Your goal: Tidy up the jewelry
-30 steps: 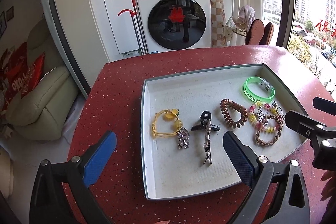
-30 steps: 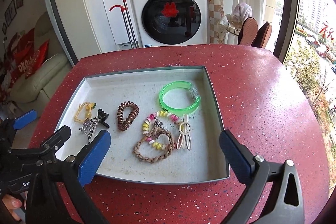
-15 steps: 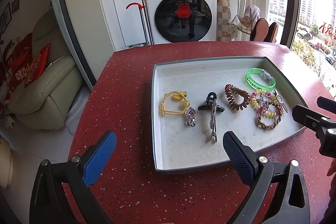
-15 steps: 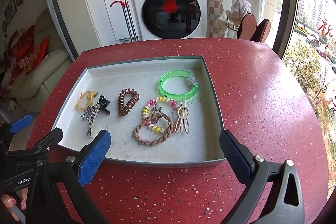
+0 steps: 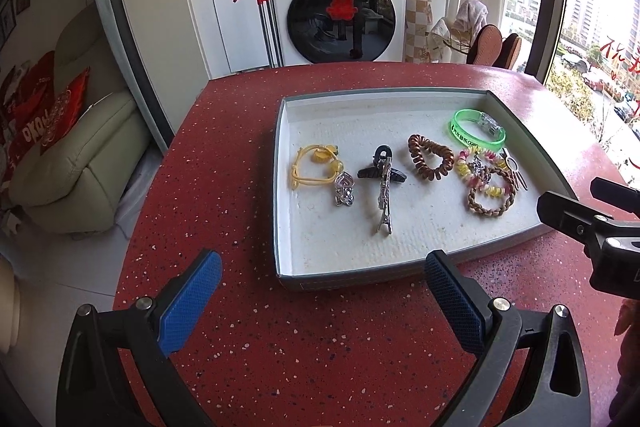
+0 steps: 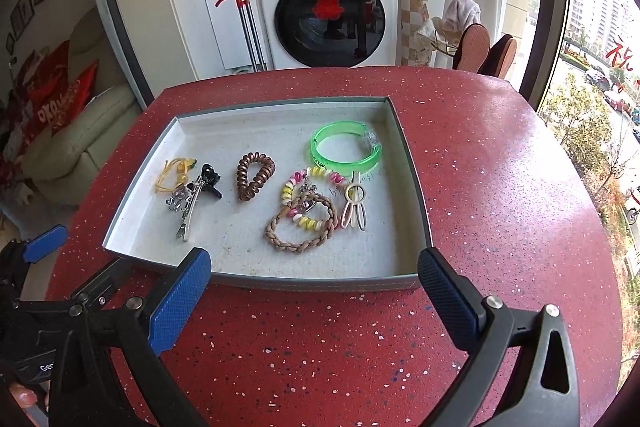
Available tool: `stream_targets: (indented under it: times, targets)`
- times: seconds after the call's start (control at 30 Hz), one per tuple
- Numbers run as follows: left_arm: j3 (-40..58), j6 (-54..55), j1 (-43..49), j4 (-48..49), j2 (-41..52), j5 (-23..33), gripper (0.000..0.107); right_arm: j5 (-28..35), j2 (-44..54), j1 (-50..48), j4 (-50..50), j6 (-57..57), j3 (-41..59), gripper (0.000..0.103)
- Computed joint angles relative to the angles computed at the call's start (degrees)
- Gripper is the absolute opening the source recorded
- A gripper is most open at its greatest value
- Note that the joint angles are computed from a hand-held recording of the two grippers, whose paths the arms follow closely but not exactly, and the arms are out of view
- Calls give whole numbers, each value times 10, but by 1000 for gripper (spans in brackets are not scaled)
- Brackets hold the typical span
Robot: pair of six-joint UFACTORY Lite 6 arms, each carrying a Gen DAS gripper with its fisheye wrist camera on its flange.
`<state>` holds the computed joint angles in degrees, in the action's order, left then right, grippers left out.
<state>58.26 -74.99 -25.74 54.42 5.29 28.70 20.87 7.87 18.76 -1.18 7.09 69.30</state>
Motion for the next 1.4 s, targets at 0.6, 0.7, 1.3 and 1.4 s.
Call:
stream_targets:
  times: [0.6, 0.7, 1.3, 1.4]
  targets:
    - [-153, -300, -134, 200, -137, 108, 103, -103, -225, 41, -441, 451, -242, 103]
    - [-159, -321, -159, 216, -138, 141, 103, -99, -246, 45, -517, 528, -264, 103]
    - [-188, -376, -186, 216, -155, 173, 103, -84, -265, 60, -596, 610, -288, 103]
    - [-190, -373, -185, 214, -158, 171, 103, -81, -264, 60, -597, 609, -287, 103]
